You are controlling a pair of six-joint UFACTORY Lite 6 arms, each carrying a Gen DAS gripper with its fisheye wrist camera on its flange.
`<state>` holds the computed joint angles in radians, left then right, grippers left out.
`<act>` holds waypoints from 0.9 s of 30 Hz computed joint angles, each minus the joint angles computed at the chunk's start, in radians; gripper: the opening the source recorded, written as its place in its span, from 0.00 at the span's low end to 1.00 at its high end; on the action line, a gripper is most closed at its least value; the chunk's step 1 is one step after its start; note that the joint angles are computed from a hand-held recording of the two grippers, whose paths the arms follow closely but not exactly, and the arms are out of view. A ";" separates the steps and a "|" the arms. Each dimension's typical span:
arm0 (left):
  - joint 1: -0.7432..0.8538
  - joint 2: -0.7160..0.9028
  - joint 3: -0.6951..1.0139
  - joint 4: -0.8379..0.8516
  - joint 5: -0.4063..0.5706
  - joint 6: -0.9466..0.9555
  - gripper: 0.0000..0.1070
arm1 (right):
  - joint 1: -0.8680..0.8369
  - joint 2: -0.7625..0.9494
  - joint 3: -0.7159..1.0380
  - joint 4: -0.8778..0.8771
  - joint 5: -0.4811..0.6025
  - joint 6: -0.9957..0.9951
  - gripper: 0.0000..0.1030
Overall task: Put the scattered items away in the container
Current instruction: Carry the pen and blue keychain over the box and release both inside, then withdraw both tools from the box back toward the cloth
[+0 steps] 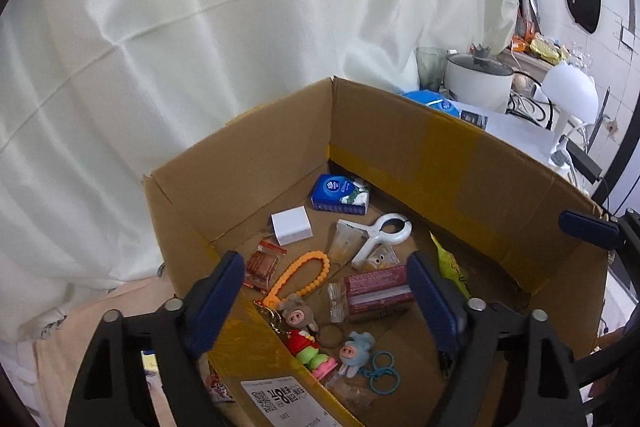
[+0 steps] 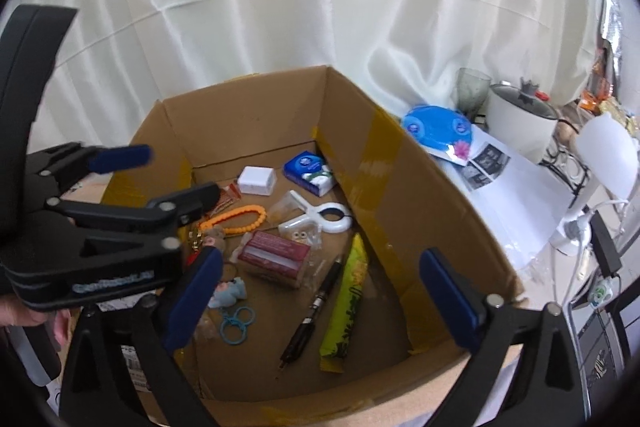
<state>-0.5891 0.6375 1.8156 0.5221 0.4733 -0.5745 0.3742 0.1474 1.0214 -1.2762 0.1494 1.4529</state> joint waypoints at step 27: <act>0.502 -0.893 -1.052 0.053 -0.268 0.036 0.96 | 0.422 -0.024 0.086 -0.321 0.178 0.391 1.00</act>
<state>-0.0875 -0.2558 0.7637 0.5755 0.2053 -0.5387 0.7958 0.1239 1.1077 -1.5967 0.3276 1.8436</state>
